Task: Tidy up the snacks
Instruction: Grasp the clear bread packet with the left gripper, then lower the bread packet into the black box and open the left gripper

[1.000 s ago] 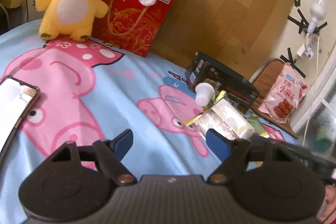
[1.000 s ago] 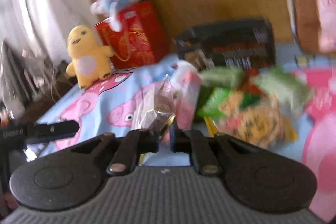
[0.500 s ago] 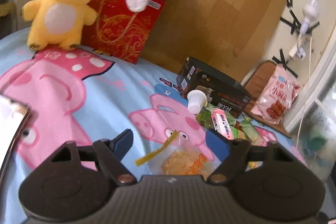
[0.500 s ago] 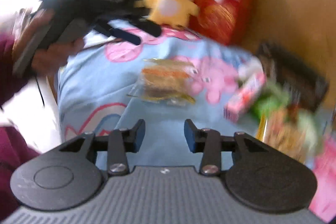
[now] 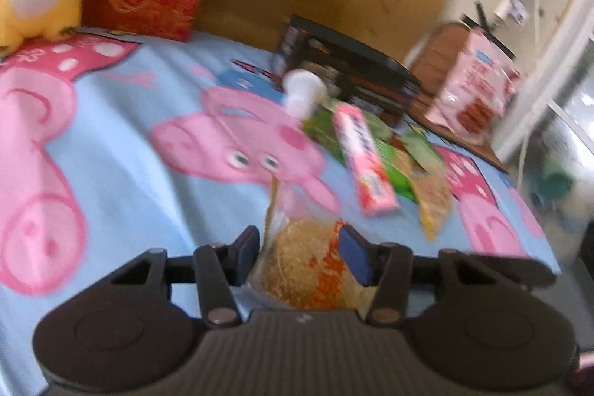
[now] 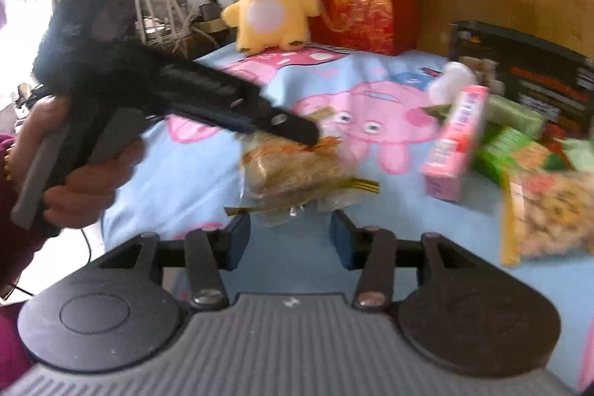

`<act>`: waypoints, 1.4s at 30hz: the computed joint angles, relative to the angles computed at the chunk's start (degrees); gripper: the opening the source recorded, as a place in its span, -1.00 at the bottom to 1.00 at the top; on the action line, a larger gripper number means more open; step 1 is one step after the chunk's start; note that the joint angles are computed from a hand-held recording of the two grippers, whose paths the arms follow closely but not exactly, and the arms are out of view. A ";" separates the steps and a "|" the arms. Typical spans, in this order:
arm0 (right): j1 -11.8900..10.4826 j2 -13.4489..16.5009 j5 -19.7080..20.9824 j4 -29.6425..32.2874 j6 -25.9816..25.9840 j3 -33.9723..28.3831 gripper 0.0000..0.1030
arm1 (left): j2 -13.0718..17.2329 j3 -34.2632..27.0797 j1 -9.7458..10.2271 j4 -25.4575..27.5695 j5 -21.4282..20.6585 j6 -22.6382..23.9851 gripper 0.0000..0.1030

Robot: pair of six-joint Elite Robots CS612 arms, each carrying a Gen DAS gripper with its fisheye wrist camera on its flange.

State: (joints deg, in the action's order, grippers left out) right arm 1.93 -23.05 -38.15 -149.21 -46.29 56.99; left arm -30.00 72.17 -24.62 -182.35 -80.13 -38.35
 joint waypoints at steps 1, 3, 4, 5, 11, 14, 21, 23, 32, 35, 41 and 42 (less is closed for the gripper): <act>-0.35 0.05 -0.52 -1.01 0.93 0.14 -0.01 | 0.21 -0.58 -0.21 0.30 -1.19 0.36 -0.06; -1.36 -0.15 -2.58 -4.86 4.30 1.20 0.00 | 0.79 -1.88 -0.63 0.75 -4.58 1.47 -0.03; -1.94 -0.09 -3.38 -6.38 6.01 1.43 0.00 | 1.05 -2.69 -0.93 1.51 -5.48 2.54 0.00; -2.50 -0.24 -4.07 -7.52 7.39 1.88 0.00 | 1.28 -3.53 -1.21 2.48 -6.22 3.69 0.02; -4.71 -1.55 -7.82 -13.87 10.82 5.68 0.19 | 1.52 -5.16 -1.32 4.40 -8.14 4.87 0.06; -5.47 -2.60 -7.49 -14.80 9.12 8.12 0.31 | 0.98 -4.40 -1.25 4.55 -7.46 3.86 0.06; -5.47 -2.81 -2.69 -9.66 3.81 8.37 0.36 | 0.92 -4.75 -1.09 6.06 -6.64 3.51 0.05; -5.07 -2.26 -1.54 -9.25 3.24 7.58 0.36 | 1.31 -5.34 -1.28 7.47 -6.75 4.09 0.07; -4.16 -0.61 0.24 -10.02 6.41 4.52 -0.39 | 0.51 -4.51 -0.94 5.18 -11.32 6.60 -0.19; -4.32 -0.69 2.15 -11.33 7.49 4.21 -0.39 | 0.39 -5.79 -0.44 4.36 -11.16 7.70 -0.23; -3.98 3.13 5.21 -14.29 15.94 -5.48 -0.39 | 4.64 -17.39 0.67 6.49 -5.85 13.62 -0.22; -3.79 4.59 5.19 -13.94 17.75 -8.82 -0.39 | 5.99 -20.41 1.01 7.49 -5.29 14.07 -0.22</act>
State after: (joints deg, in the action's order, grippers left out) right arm -1.86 -18.45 -32.95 -163.14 -28.53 48.17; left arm -24.01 51.76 -23.62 -174.87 -85.42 -24.28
